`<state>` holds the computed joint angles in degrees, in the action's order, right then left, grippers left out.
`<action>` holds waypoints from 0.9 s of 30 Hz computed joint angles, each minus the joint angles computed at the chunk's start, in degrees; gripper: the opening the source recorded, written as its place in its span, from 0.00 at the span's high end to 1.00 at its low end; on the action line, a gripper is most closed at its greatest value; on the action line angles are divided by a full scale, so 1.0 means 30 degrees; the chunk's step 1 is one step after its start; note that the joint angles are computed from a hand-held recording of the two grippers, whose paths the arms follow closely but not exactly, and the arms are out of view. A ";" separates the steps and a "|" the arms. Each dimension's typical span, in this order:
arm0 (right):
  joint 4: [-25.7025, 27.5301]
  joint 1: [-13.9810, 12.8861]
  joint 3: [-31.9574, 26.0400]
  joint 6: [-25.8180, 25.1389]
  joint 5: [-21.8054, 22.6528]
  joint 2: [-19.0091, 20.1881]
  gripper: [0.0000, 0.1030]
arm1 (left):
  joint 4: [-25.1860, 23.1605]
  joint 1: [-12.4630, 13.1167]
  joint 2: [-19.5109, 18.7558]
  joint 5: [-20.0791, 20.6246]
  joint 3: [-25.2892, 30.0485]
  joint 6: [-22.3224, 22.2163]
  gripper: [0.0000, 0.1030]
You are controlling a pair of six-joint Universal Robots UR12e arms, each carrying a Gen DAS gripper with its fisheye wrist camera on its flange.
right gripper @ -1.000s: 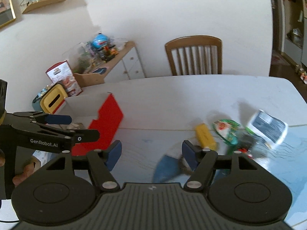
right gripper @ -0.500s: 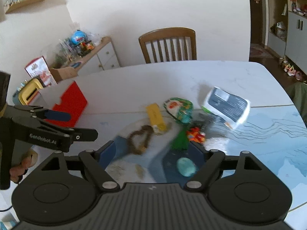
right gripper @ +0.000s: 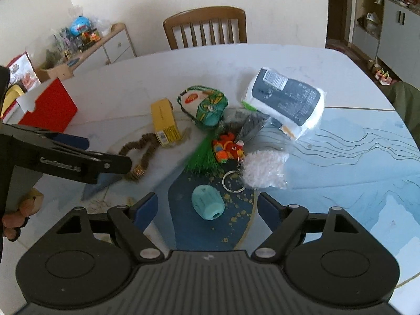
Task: Organize objects
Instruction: 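Move both tools back from the box toward the pile, then grasp the brown bead bracelet with the left tool while the right tool grasps the teal object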
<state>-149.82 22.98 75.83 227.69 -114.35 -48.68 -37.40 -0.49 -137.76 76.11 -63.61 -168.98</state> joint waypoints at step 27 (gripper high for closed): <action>0.0311 -0.0544 -0.0434 -0.0516 0.1594 0.0629 0.56 | 0.0388 -0.0475 -0.1044 0.1715 0.1030 0.0175 0.29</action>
